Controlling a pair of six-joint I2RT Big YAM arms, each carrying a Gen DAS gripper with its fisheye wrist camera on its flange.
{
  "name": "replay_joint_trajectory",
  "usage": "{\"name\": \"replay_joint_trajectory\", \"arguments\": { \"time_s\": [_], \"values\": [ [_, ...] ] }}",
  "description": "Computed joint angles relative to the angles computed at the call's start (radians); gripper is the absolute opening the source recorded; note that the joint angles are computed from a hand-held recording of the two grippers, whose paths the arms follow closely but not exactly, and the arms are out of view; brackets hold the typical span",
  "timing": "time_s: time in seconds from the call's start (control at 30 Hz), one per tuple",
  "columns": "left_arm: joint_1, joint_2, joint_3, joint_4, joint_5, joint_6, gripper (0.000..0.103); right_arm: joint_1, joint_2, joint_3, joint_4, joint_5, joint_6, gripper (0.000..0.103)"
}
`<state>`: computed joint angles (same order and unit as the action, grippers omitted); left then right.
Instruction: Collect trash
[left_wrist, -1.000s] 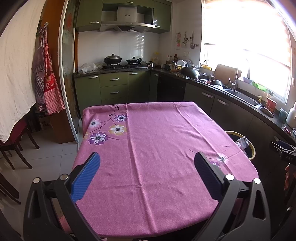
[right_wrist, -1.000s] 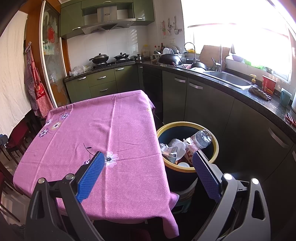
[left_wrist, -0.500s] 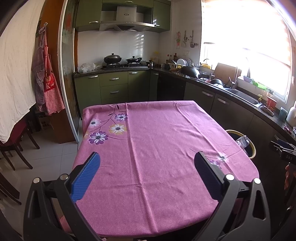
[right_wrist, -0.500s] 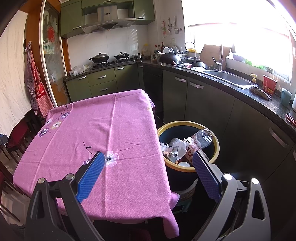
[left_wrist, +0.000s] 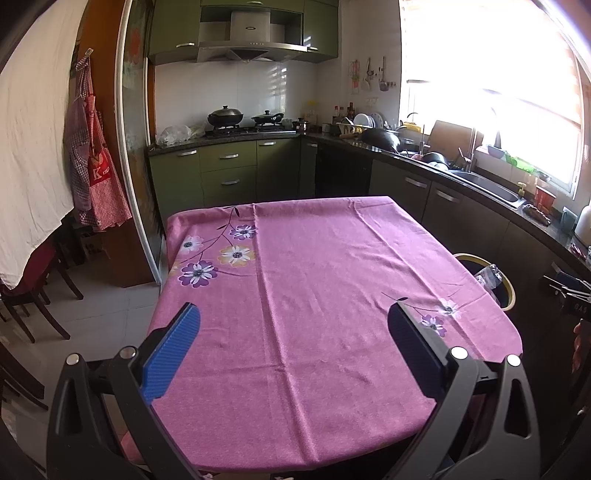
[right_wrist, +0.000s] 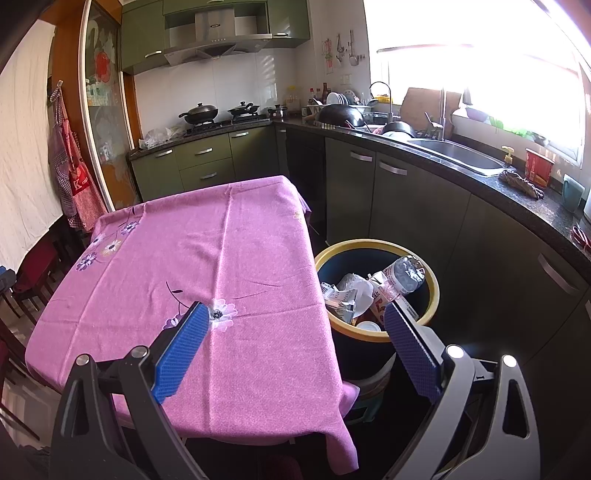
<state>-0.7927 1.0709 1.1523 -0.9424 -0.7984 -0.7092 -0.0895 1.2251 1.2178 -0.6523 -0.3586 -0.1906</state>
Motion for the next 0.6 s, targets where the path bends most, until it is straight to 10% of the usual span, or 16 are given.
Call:
{"name": "replay_joint_trajectory", "arguments": {
  "time_s": [0.6],
  "values": [
    [0.004, 0.001, -0.008, 0.016, -0.015, 0.029, 0.097, 0.006, 0.01, -0.005, 0.004, 0.0, -0.013, 0.094]
  ]
}}
